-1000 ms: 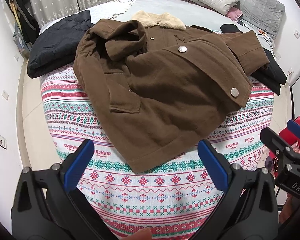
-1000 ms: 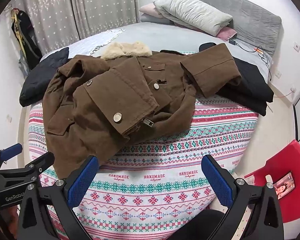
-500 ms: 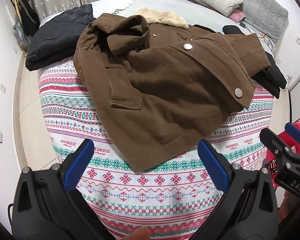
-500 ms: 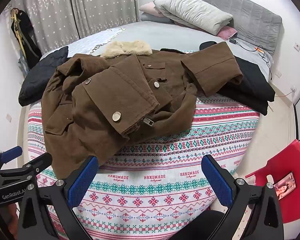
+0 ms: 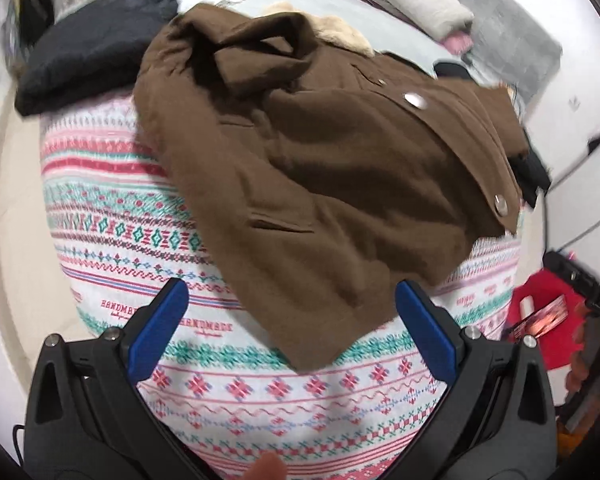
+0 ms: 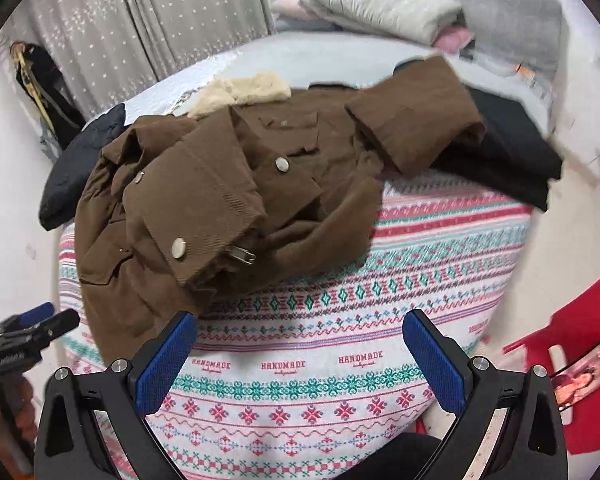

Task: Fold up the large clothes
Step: 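Grasp the brown jacket hem with the left tool while the right tool grasps the hem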

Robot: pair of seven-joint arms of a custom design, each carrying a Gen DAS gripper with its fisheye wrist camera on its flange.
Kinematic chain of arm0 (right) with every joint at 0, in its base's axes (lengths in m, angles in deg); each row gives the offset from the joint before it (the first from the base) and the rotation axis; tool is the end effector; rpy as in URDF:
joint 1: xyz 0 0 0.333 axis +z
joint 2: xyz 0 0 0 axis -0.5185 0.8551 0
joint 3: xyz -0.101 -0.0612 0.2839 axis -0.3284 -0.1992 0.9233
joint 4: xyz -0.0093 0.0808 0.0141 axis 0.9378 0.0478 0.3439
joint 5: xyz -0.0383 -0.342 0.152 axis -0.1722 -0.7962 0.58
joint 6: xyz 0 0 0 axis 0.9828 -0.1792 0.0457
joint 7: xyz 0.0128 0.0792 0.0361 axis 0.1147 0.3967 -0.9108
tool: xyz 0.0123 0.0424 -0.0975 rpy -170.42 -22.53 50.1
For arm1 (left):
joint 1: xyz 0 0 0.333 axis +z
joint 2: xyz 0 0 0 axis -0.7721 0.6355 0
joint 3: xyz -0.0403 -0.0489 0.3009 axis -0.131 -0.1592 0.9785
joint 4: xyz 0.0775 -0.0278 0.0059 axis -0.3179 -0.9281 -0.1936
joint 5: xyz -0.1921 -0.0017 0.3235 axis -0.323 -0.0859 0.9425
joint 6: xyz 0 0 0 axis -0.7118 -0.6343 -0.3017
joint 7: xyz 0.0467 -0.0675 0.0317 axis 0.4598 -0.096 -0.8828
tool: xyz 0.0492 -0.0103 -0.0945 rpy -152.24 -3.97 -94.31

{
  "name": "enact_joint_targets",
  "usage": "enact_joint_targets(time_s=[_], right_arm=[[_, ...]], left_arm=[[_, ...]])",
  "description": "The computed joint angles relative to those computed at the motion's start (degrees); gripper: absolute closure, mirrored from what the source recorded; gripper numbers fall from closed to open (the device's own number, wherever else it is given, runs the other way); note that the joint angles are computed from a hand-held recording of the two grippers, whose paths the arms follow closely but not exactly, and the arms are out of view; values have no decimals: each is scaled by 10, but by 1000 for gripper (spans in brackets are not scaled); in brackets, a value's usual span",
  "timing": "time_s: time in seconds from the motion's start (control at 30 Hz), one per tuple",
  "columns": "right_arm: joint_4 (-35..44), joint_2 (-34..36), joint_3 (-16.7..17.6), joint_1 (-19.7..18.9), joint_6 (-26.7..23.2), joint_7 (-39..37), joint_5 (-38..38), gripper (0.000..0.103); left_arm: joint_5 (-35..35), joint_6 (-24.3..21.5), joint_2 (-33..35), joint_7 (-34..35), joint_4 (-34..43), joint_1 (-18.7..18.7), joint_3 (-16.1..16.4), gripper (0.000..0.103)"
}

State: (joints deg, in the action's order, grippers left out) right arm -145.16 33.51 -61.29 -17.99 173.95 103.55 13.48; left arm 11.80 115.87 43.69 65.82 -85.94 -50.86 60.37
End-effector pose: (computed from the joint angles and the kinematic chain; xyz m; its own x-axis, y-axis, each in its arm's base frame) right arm 0.6129 0.1695 0.4896 -0.2991 -0.9270 -0.2263 -0.8186 0.3711 -0.4384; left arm 0.7236 -0.1026 0.4737 -0.3318 -0.9111 0.2445 -0.8692 0.1945 -0.4546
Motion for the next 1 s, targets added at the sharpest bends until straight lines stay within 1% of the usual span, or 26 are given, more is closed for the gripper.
enact_joint_targets(time_s=[0.1,0.17,0.23,0.3,0.33,0.37,0.4,0.43,0.47,0.5,0.53,0.57,0.6,0.63,0.7,0.77,0.83,0.87,0.93,1.0], right_arm=[[-25,-1,15,-36,46,-79,110,0],[-21,10,15,-48,58,-105,150,0],[-2,33,16,-61,55,-116,185,0],[18,63,30,-79,59,-143,242,2],[26,77,39,-88,65,-158,271,4],[33,90,48,-95,67,-171,296,8],[49,109,56,-100,61,-180,316,12],[63,125,59,-99,57,-180,321,14],[74,137,56,-93,56,-176,314,20],[89,149,46,-80,45,-158,290,25],[107,162,30,-61,33,-130,253,26],[117,170,23,-51,28,-114,231,28],[126,178,20,-45,26,-102,215,30],[131,183,21,-44,26,-95,206,31],[145,196,19,-38,21,-78,184,31],[153,202,21,-38,19,-70,171,31],[160,211,27,-42,21,-68,171,31],[168,219,28,-43,20,-66,169,31],[180,231,26,-39,17,-60,158,31],[200,243,20,-32,9,-50,141,31]], left_arm=[[-11,-14,32,-8,36,13,1,1],[-31,-33,55,-9,58,26,-8,2],[-55,-78,84,-13,94,38,-21,5],[-80,-115,106,-13,115,48,-35,9],[-88,-121,110,-9,115,50,-40,12],[-91,-120,111,-5,108,48,-41,13],[-92,-109,106,1,93,43,-40,14],[-92,-94,100,8,81,40,-39,14],[-88,-72,90,17,61,33,-36,14],[-81,-52,80,23,46,26,-32,14],[-79,-38,72,28,32,22,-31,15],[-77,-28,68,31,25,19,-31,15],[-76,-18,64,37,18,16,-31,18],[-75,-14,65,38,18,13,-31,21],[-73,-10,64,38,18,9,-30,23],[-71,-6,68,35,25,3,-31,27],[-69,1,76,34,31,-2,-32,34],[-67,3,79,31,35,-5,-32,35],[-60,8,82,26,40,-13,-31,42],[-51,8,89,19,52,-21,-29,46]])
